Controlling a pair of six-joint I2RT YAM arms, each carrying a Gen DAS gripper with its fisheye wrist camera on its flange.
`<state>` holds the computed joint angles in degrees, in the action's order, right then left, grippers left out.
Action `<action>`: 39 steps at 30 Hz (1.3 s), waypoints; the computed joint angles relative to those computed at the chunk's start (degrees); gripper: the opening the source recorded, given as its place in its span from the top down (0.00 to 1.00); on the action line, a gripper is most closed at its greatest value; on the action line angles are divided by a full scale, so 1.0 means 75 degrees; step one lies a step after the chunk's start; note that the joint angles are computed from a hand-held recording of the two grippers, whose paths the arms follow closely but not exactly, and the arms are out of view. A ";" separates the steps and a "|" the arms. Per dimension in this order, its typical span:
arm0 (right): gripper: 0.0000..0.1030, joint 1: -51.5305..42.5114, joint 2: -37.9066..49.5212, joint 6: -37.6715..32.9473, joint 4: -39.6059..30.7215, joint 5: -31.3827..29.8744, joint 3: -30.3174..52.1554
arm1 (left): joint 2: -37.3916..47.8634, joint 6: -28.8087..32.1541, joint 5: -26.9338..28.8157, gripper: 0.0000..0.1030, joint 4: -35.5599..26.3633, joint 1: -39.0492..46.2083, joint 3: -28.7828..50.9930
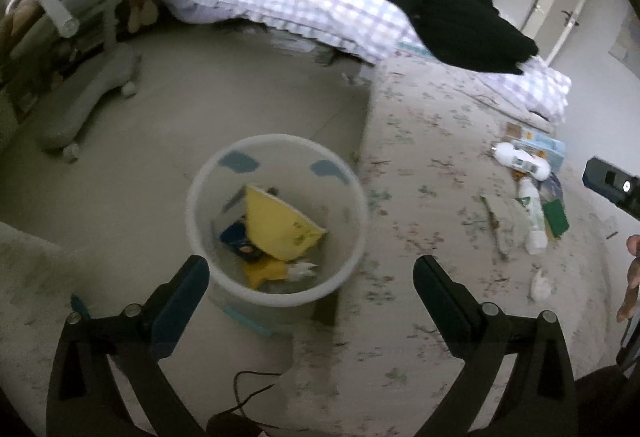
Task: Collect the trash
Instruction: 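Move both tools back over the bed toward the sponge and paper bag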
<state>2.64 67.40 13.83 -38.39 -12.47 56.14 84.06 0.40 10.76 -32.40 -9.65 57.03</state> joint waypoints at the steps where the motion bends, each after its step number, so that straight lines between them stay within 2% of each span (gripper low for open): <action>1: 0.07 -0.0207 -0.0127 -0.0156 -0.0155 -0.0009 -0.0062 | -0.0023 -0.0062 -0.0037 0.00 0.0001 -0.0147 0.0002; 14: 0.07 -0.3507 -0.0934 -0.1921 -0.1100 -0.0121 -0.0741 | 0.0332 -0.0867 -0.0796 0.00 0.0111 -0.1974 0.0203; 21: 0.07 -0.4790 -0.0787 -0.2810 -0.1166 -0.0077 -0.0952 | 0.0619 -0.1215 -0.1366 0.00 0.0616 -0.2737 0.0215; 25: 0.07 -0.5331 -0.0195 -0.3243 -0.1198 -0.0276 -0.0983 | 0.0942 -0.1446 -0.1331 0.00 0.0740 -0.2981 0.0353; 30: 0.10 -0.5677 0.0933 -0.3141 -0.1050 -0.0731 -0.0810 | 0.1411 -0.1596 -0.1431 0.00 0.0757 -0.3277 0.0604; 33: 0.12 -0.5632 0.1567 -0.2953 -0.0917 -0.0917 -0.0665 | 0.1703 -0.1615 -0.1184 0.00 0.0741 -0.3331 0.0771; 39: 0.13 -0.5445 0.2240 -0.2530 -0.0406 -0.0996 -0.0480 | 0.2283 -0.1732 -0.0978 0.00 0.0634 -0.3510 0.1279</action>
<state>-38.20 84.20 -5.14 -41.43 -19.93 52.54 101.18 -12.60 3.43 -27.64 -35.98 66.62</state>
